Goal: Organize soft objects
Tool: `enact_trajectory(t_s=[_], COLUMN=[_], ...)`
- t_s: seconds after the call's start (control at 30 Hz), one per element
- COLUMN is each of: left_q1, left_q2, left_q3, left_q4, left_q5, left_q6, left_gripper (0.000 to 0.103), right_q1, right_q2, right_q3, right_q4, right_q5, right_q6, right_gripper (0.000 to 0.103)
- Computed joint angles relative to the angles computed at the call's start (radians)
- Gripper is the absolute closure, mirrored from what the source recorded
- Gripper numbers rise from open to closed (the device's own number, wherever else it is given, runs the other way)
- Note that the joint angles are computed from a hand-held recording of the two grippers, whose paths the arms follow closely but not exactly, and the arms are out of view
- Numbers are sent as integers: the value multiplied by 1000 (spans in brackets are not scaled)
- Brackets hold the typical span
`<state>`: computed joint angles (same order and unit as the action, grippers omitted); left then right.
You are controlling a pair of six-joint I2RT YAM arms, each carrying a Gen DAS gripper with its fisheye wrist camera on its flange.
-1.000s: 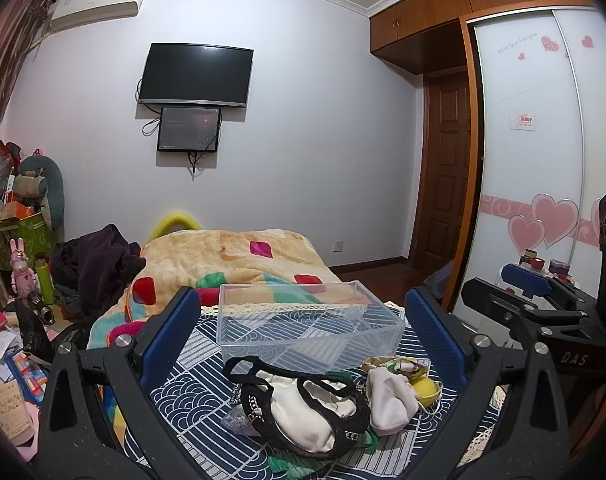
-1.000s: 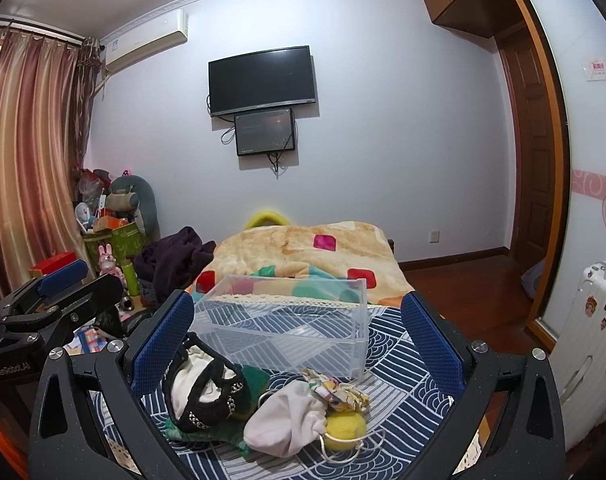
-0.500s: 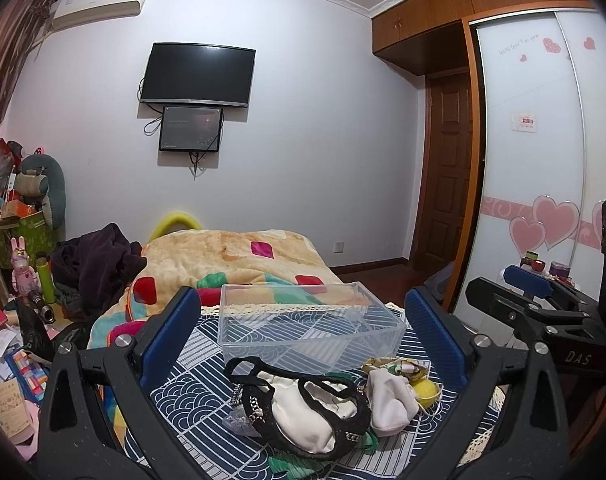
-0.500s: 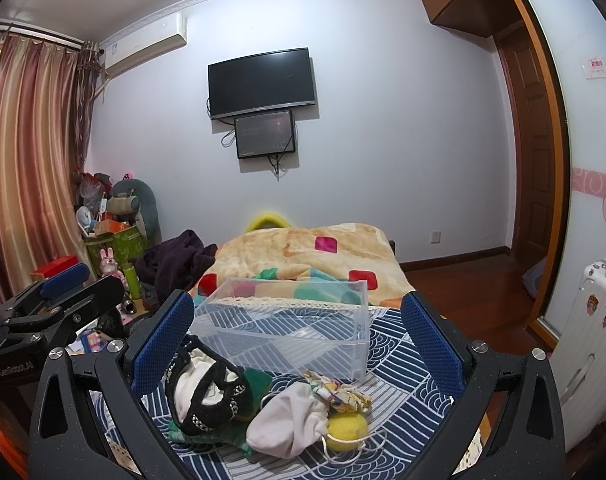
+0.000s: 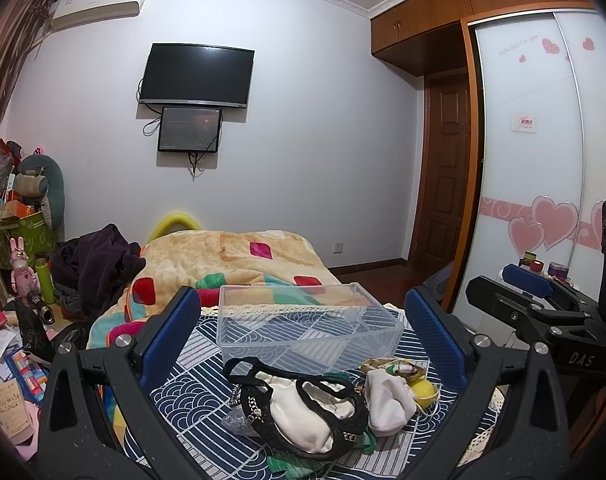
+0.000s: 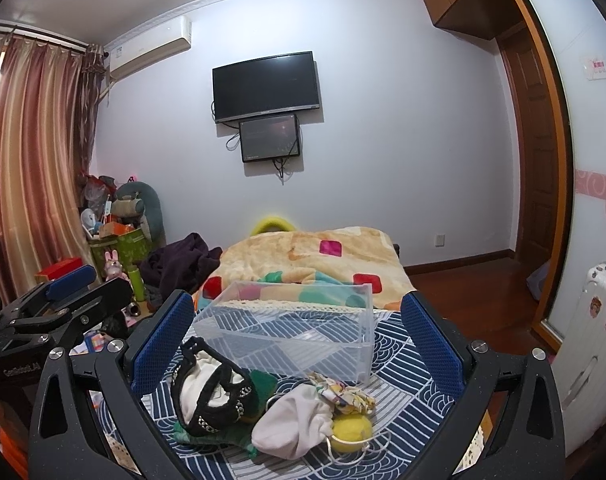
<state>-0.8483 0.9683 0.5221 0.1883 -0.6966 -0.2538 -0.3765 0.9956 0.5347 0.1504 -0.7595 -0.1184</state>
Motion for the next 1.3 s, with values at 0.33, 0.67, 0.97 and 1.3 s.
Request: enact_trajectory(t_s=[0.33, 0.67, 0.97, 1.3], left_q1=[23, 145, 220, 308], left_q2=[35, 207, 326, 392], left_q3=[28, 25, 5, -2], left_q4=[-40, -44, -35, 1], left_q5=[34, 195, 288, 403], left_q6=[-36, -115, -137, -140], left_gripper=[0, 10, 50, 60], right_q1=[-2, -17, 3, 57], right_q2=[11, 202, 278, 323], right_q3=[-4, 47, 70, 103], right_q4=[17, 1, -88, -208], right_q5=[10, 41, 27, 34], right_q6=[-1, -53, -145, -259], right_gripper=[0, 0, 22, 55])
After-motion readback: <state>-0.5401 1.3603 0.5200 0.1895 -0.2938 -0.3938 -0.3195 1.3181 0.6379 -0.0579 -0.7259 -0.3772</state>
